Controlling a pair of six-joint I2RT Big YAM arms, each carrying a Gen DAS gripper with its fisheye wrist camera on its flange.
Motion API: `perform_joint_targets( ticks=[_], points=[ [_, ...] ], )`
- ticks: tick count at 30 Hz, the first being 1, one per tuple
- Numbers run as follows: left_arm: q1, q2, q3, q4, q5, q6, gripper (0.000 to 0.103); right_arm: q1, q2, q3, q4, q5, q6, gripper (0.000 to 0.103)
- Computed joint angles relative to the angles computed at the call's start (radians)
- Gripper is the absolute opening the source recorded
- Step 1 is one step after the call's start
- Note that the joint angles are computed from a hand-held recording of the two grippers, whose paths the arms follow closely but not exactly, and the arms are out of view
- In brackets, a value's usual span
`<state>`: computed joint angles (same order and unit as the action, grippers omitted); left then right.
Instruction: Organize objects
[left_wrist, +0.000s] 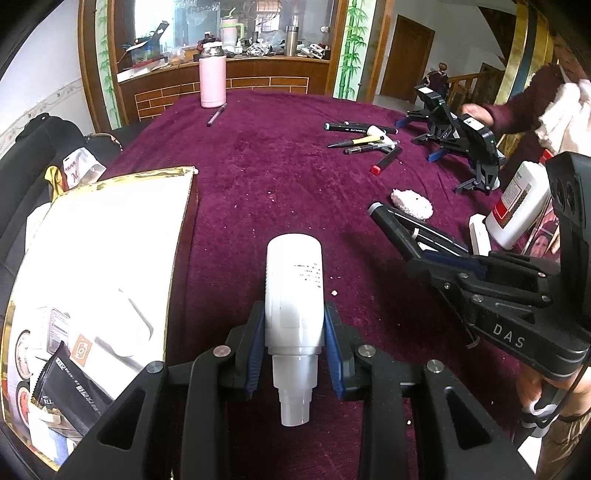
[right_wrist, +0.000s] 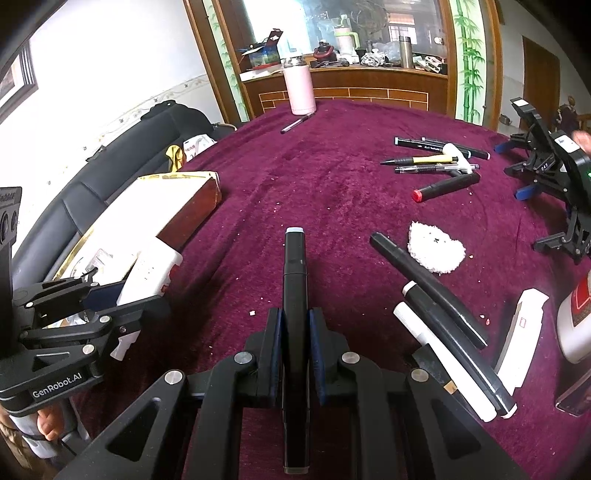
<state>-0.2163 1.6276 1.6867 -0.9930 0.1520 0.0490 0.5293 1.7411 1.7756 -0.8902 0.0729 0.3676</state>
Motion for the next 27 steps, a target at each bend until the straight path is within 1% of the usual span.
perform_joint_targets(
  ticks=[27],
  points=[
    [0.036,-0.017,-0.006,0.014,0.020,-0.014,0.029,0.013,0.024,0.036,-0.011,0.001,-0.010,0.016]
  ],
)
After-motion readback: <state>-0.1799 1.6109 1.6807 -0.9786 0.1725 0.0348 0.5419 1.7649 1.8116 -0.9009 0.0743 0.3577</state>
